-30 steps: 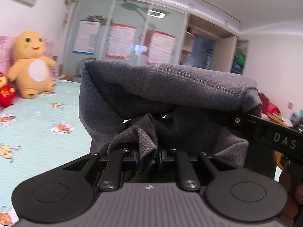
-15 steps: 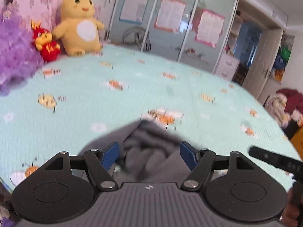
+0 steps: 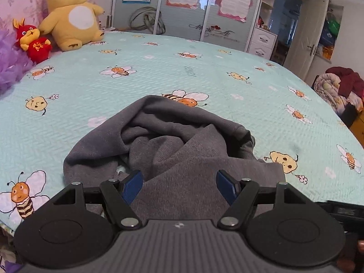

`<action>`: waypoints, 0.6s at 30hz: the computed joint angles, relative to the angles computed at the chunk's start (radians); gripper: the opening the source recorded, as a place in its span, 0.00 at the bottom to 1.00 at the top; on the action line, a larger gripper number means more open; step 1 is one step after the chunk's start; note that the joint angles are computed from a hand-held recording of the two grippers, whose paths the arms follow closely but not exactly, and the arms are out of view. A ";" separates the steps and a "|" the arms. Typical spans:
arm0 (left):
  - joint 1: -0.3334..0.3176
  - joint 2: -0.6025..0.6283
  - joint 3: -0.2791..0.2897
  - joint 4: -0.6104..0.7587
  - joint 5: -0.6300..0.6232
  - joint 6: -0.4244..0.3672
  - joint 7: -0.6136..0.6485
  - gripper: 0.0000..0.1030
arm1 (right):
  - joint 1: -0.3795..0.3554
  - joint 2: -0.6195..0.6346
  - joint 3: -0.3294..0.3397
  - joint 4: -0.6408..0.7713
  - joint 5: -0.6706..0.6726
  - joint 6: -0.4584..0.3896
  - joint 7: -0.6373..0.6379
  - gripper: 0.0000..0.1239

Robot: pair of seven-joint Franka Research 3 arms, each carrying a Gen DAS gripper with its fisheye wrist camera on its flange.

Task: Fold clothes

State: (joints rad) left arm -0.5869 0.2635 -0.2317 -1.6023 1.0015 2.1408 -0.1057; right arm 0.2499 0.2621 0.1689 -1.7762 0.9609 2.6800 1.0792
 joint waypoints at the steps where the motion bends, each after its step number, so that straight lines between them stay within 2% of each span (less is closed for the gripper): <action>1: 0.003 -0.015 0.000 -0.018 -0.005 -0.001 -0.001 0.72 | 0.001 0.021 0.000 0.025 -0.005 -0.031 0.023 0.61; 4: 0.007 -0.042 -0.007 -0.044 -0.009 -0.019 -0.012 0.72 | 0.021 0.076 0.002 0.074 -0.053 -0.047 0.077 0.61; 5: 0.009 -0.047 -0.010 -0.048 -0.008 -0.025 -0.016 0.72 | 0.027 0.085 0.008 0.081 -0.064 -0.032 0.071 0.56; 6: 0.010 -0.054 -0.012 -0.055 -0.005 -0.030 -0.020 0.72 | 0.034 0.088 0.012 0.088 -0.084 -0.019 0.063 0.40; 7: 0.012 -0.062 -0.016 -0.061 -0.003 -0.035 -0.024 0.72 | 0.040 0.091 0.015 0.095 -0.104 -0.007 0.055 0.27; 9: 0.015 -0.073 -0.021 -0.069 0.009 -0.039 -0.034 0.72 | 0.035 0.083 0.036 0.100 -0.098 0.024 0.000 0.09; 10: 0.017 -0.078 -0.024 -0.072 0.017 -0.037 -0.039 0.72 | 0.022 0.071 0.056 0.098 -0.063 0.040 -0.058 0.08; 12: 0.021 -0.093 -0.028 -0.084 0.040 -0.024 -0.054 0.72 | -0.037 0.016 0.118 0.072 0.119 0.031 -0.292 0.06; 15: 0.026 -0.109 -0.034 -0.090 0.088 -0.014 -0.076 0.73 | -0.092 -0.115 0.132 -0.015 0.343 -0.102 -0.635 0.05; 18: 0.034 -0.104 -0.038 -0.077 0.109 -0.009 -0.067 0.76 | -0.093 -0.221 0.075 -0.132 0.309 -0.206 -0.722 0.05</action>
